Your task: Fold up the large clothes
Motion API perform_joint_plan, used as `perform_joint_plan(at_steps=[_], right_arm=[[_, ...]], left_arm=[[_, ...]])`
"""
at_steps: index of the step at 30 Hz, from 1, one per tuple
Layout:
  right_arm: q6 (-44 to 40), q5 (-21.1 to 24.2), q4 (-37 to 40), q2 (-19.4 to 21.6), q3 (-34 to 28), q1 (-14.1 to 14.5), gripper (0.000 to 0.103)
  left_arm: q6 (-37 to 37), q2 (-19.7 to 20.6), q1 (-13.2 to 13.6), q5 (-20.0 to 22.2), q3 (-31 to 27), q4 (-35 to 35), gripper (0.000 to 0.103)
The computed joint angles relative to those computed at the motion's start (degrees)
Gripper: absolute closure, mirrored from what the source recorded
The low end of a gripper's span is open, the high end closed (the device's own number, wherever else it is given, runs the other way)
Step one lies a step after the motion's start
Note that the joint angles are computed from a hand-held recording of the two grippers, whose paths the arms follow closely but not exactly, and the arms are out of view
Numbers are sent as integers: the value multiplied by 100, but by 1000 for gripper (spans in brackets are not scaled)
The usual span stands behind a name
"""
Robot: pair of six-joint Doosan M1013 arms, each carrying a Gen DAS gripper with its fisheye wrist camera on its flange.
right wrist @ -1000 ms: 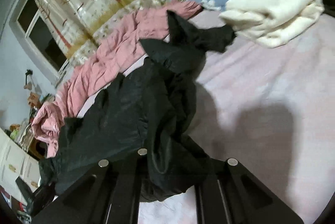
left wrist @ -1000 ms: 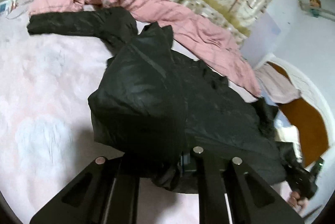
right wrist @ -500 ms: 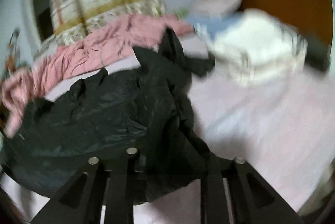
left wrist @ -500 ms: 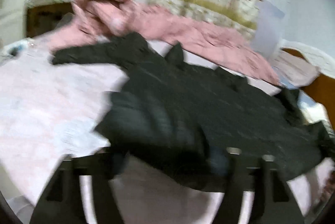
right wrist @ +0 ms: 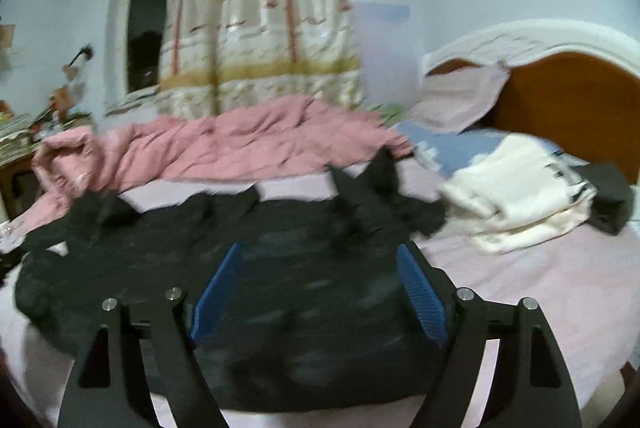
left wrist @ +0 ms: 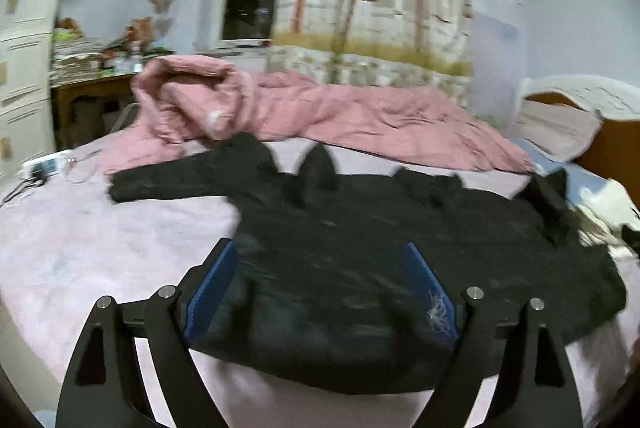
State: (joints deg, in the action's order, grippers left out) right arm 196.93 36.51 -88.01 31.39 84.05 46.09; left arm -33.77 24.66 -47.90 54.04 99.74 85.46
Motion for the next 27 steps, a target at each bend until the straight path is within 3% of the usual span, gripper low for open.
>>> perform_joint_plan(at_steps=[5, 9, 12, 15, 19, 22, 25, 27], right_arm=[[-710, -474, 511, 177, -242, 56, 21], [-1165, -1028, 1427, 260, -363, -77, 21], [-1559, -1018, 1942, 349, -475, -142, 21], [-2030, -1050, 2481, 435, -596, -188, 21], [-2778, -803, 3276, 614, -848, -208, 21], [-3885, -184, 3925, 874, -1264, -166, 21], [-4069, 99, 3917, 989, -1402, -129, 21], [-4198, 163, 4013, 1017, -1441, -133, 21]], left_arm=[[602, 216, -129, 27, -375, 328, 19], [1119, 374, -96, -401, -728, 335, 19], [1048, 495, -51, -670, -872, 375, 19], [1301, 662, 0, -892, -992, -19, 20], [2167, 934, 72, -833, -1292, -1039, 26], [2315, 976, 108, -867, -1343, -1246, 26], [3168, 1102, 193, -949, -1558, -2077, 26], [3220, 1117, 194, -926, -1584, -2142, 26]])
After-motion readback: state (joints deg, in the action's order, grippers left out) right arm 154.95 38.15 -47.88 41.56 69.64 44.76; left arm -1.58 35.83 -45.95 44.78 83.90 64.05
